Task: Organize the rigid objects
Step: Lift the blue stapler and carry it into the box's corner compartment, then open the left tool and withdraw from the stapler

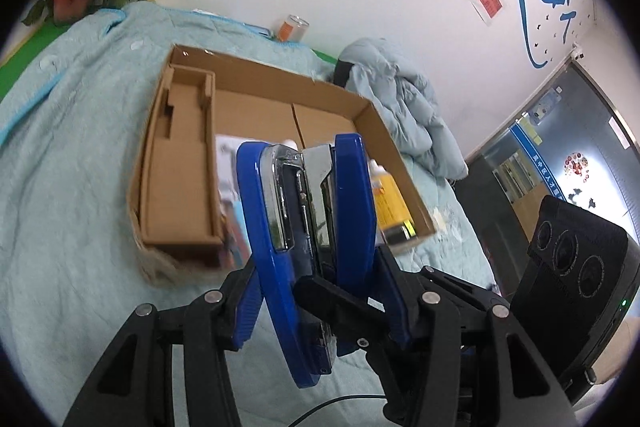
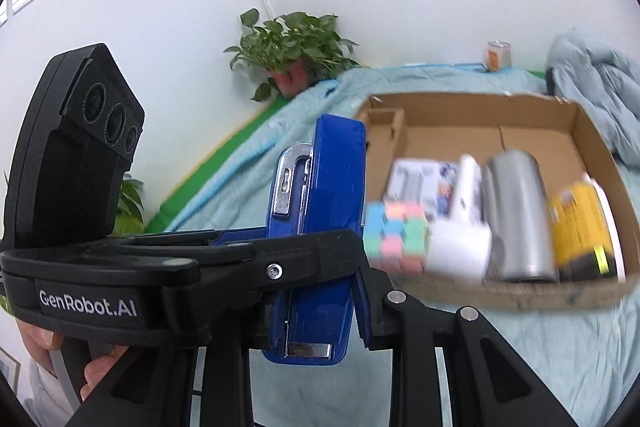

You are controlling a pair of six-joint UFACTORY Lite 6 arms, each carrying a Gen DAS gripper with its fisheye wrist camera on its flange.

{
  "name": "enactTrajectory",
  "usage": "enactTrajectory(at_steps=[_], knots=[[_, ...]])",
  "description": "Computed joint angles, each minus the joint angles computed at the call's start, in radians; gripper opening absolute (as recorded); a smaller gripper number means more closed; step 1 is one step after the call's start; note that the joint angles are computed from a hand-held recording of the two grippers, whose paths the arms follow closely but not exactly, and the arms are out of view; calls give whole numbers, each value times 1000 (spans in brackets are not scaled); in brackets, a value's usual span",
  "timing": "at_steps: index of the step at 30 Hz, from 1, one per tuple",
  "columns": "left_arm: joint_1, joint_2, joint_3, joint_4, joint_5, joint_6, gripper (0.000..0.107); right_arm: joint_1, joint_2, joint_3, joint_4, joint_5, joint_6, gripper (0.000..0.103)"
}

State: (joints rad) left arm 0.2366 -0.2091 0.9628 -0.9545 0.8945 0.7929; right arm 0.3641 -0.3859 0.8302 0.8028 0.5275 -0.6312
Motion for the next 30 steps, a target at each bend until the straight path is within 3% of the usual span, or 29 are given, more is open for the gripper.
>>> enactTrajectory(at_steps=[8, 14, 19, 23, 24, 26, 28, 30], knots=[[68, 430, 445, 81, 83, -63, 51, 37, 581, 579, -28, 62, 154, 26], [91, 765, 767, 108, 161, -131, 51, 37, 1041, 1081, -123, 185, 394, 26], [77, 930, 906, 141, 177, -178, 49, 41, 1317, 1392, -214, 247, 538, 28], [73, 804, 758, 142, 74, -118, 50, 58, 1364, 1429, -331, 229, 623, 42], [76, 715, 657, 113, 1, -76, 52, 56, 1321, 1361, -313, 183, 581, 46], [75, 505, 452, 90, -161, -21, 59, 55, 1175, 1162, -335, 69, 529, 77], [66, 296, 271, 100, -309, -5, 85, 59, 1006, 956, -382, -67, 506, 95], [21, 87, 101, 209, -456, -105, 88, 61, 814, 747, -550, -196, 553, 99]])
